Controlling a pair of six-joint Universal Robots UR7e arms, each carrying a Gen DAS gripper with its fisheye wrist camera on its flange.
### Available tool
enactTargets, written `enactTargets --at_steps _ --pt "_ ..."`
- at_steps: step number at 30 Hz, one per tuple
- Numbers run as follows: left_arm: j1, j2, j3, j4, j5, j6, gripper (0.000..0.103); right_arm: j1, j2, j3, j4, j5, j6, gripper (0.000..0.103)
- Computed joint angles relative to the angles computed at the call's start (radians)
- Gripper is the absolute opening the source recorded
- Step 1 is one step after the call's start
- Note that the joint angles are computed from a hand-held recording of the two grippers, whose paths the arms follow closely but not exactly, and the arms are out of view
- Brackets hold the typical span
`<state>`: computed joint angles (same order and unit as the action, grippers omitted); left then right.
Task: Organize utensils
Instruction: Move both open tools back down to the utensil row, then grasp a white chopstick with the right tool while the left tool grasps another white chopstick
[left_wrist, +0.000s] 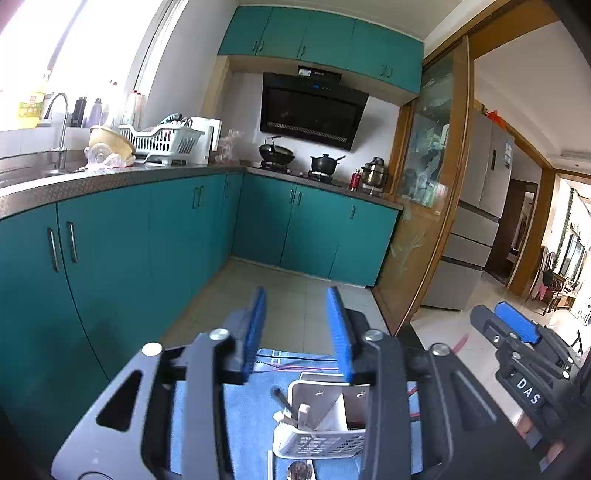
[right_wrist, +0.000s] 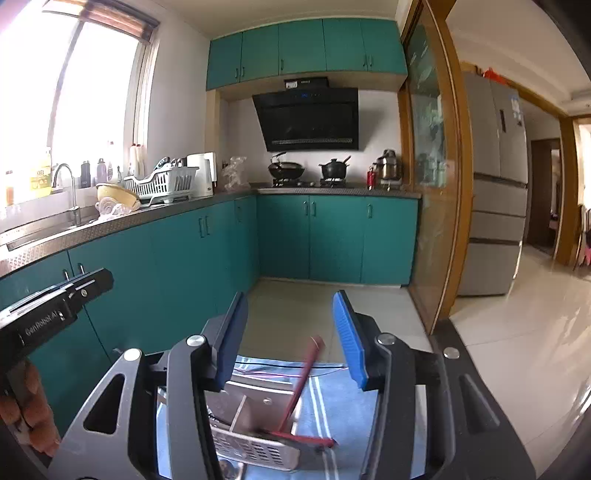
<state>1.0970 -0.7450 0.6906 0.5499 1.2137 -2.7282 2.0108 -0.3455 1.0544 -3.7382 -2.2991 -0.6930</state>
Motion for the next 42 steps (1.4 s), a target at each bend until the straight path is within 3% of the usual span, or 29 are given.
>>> enactTargets --at_steps 4,9,13,15,19,23,36,37,39,42 --pt "0.004 -0.090 0.139 -0.064 0.020 0.004 0.051 0.017 -0.055 0.120 -0.089 -0.003 -0.007 0.048" --pt "0.026 -0.206 0.340 -0.119 -0.002 0.016 0.053 0.025 -0.157 0.376 -0.178 -0.002 0.078 0.048" --pt "0.062 -0.220 0.453 -0.089 -0.068 0.025 0.053 -0.012 -0.190 0.531 -0.090 -0.003 0.222 0.048" --pt "0.090 -0.183 0.465 -0.028 -0.067 0.012 0.053 -0.048 -0.181 0.562 0.073 -0.016 0.350 0.039" --pt "0.131 -0.087 0.429 0.111 -0.082 -0.035 0.049 -0.109 -0.150 0.559 0.377 0.013 0.567 0.028" --pt "0.152 -0.049 0.423 0.158 -0.121 -0.071 0.049 -0.135 -0.119 0.531 0.513 0.064 0.646 0.027" --pt "0.164 -0.040 0.428 0.173 -0.130 -0.074 0.049 -0.116 -0.017 0.381 0.640 0.004 0.647 0.027" --pt "0.165 -0.038 0.427 0.176 -0.129 -0.075 0.049 -0.113 -0.009 0.367 0.648 -0.005 0.646 0.025" --pt "0.166 -0.035 0.423 0.180 -0.130 -0.077 0.049 -0.115 0.000 0.356 0.645 -0.033 0.653 0.009" --pt "0.168 -0.026 0.411 0.191 -0.122 -0.082 0.049 -0.133 -0.037 0.403 0.622 -0.001 0.685 0.006"
